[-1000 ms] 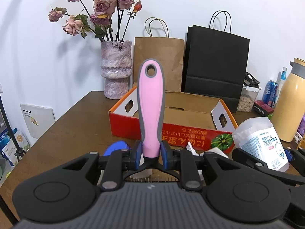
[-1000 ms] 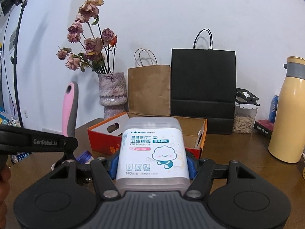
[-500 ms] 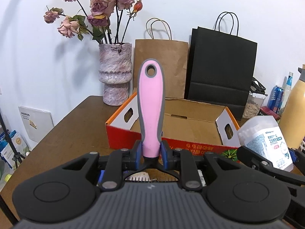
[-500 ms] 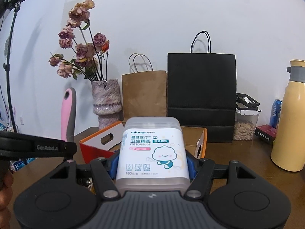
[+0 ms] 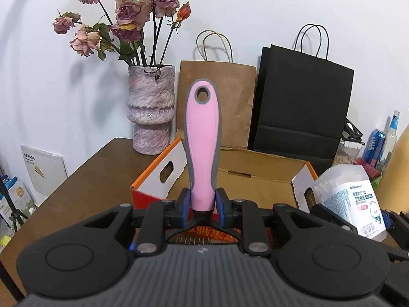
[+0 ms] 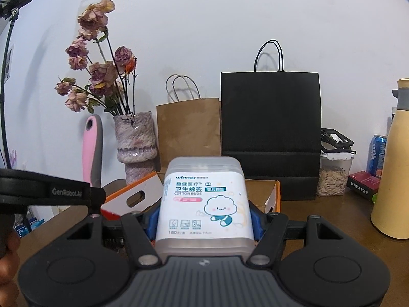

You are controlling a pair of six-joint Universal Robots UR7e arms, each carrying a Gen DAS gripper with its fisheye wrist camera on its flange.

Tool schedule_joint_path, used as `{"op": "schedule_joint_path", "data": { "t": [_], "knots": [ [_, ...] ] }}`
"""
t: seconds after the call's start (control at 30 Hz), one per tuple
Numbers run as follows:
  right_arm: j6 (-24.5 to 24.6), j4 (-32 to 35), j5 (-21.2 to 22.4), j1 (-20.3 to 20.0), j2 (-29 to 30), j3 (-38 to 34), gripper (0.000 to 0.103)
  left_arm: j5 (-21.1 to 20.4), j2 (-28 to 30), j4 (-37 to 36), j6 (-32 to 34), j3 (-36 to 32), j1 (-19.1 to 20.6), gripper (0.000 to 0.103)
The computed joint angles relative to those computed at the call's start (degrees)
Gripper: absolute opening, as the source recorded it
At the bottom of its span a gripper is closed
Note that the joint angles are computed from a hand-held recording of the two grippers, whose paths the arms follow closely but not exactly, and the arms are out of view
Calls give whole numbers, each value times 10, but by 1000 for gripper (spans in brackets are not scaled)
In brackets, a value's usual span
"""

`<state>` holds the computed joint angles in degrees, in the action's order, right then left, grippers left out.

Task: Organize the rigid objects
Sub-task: 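Lift the pink brush and cotton-bud container toward the cardboard box with both tools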

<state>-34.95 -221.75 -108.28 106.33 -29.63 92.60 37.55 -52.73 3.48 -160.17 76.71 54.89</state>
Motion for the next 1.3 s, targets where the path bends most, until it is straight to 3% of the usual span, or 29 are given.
{"op": "schedule_joint_path", "data": {
  "t": [0.57,1.3],
  "knots": [
    [-5,47,19,-17,35,-99,64,21,68,25,12,-115,27,22],
    [-21,154,21,-35,97,-252,64,36,191,110,36,-332,65,22]
  ]
}}
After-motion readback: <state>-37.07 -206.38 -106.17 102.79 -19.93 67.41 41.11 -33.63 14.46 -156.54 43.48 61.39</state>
